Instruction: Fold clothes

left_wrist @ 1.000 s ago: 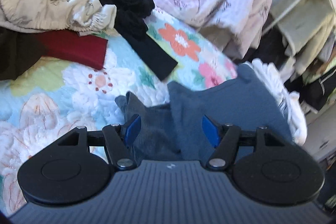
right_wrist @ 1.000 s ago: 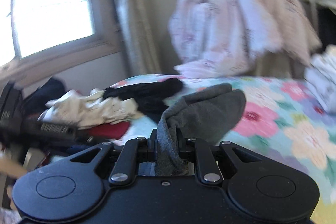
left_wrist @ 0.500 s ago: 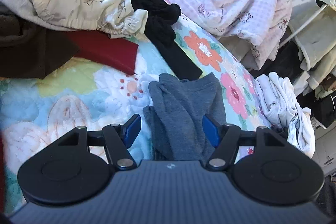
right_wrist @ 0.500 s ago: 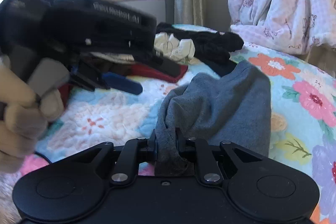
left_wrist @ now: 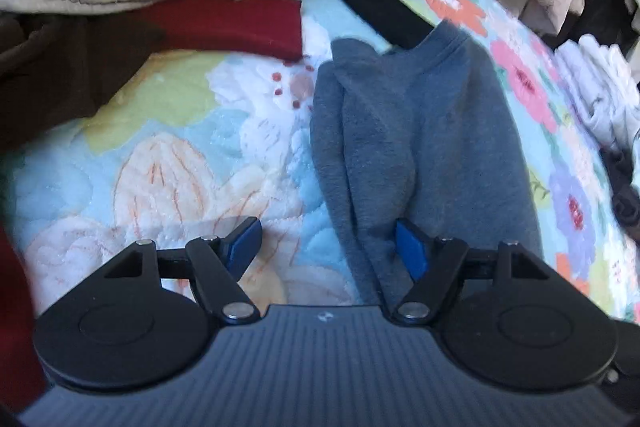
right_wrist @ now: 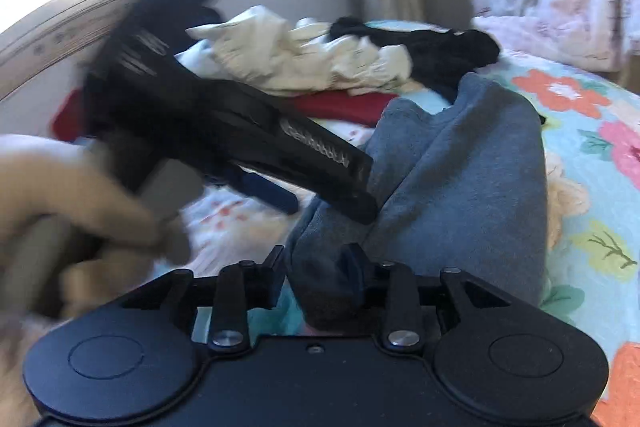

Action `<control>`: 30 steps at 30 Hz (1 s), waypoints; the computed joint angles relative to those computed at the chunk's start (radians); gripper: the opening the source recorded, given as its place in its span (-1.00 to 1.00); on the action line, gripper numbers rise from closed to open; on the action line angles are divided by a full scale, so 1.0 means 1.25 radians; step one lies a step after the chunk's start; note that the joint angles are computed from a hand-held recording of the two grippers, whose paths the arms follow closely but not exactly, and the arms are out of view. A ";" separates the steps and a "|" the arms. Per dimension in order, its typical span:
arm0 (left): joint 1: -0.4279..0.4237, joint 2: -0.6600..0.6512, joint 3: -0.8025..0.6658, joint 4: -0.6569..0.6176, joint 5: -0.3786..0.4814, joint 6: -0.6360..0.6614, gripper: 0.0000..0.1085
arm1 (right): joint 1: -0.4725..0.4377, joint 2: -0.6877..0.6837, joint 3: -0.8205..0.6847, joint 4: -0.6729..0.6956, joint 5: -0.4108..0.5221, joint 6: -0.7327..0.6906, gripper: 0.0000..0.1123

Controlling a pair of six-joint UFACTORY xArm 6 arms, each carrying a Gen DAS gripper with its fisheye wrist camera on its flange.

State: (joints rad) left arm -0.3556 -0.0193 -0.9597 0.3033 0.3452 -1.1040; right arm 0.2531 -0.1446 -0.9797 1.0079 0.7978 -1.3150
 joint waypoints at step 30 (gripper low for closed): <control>-0.021 -0.076 0.061 0.056 -0.003 -0.037 0.37 | -0.262 0.207 -0.209 0.042 0.278 0.210 -0.14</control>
